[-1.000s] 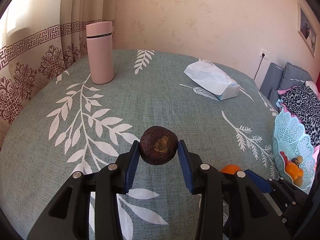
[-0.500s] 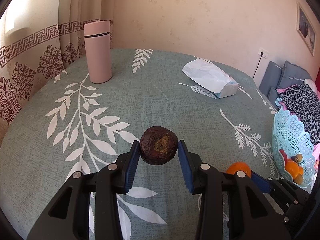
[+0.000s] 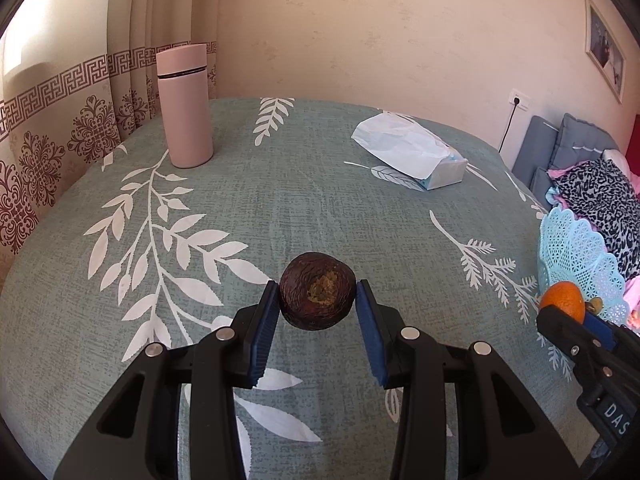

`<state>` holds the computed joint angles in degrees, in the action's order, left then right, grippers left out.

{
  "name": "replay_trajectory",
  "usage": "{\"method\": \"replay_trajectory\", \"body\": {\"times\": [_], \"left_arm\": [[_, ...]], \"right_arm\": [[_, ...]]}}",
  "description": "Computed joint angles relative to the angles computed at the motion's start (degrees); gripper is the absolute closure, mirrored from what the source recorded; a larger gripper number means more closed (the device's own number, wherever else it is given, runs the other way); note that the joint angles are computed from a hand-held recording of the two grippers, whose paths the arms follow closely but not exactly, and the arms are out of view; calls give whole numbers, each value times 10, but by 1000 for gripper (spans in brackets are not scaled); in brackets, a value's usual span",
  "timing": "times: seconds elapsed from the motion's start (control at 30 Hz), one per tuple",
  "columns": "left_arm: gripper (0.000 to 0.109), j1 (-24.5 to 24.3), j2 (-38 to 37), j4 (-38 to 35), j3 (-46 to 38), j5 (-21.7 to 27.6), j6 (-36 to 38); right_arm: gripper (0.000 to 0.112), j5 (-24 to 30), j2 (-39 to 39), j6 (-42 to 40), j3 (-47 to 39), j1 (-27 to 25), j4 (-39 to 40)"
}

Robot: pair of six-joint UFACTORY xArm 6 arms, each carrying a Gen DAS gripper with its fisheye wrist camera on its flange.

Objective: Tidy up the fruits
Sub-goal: 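Carry the orange into the basket and open the right tool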

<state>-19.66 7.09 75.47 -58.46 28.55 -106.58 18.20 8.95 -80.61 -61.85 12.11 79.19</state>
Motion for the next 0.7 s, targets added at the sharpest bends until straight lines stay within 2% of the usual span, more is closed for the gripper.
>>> {"method": "replay_trajectory", "body": {"times": [0.33, 0.53, 0.7], "left_arm": [[69, -9, 7, -1, -6, -2, 12], [69, -15, 11, 2, -9, -3, 15], [69, -18, 15, 0, -13, -7, 22]], "right_arm": [[72, -14, -2, -3, -20, -52, 36], [72, -21, 20, 38, -48, -85, 25], [72, -21, 60, 124, -81, -107, -38]]}}
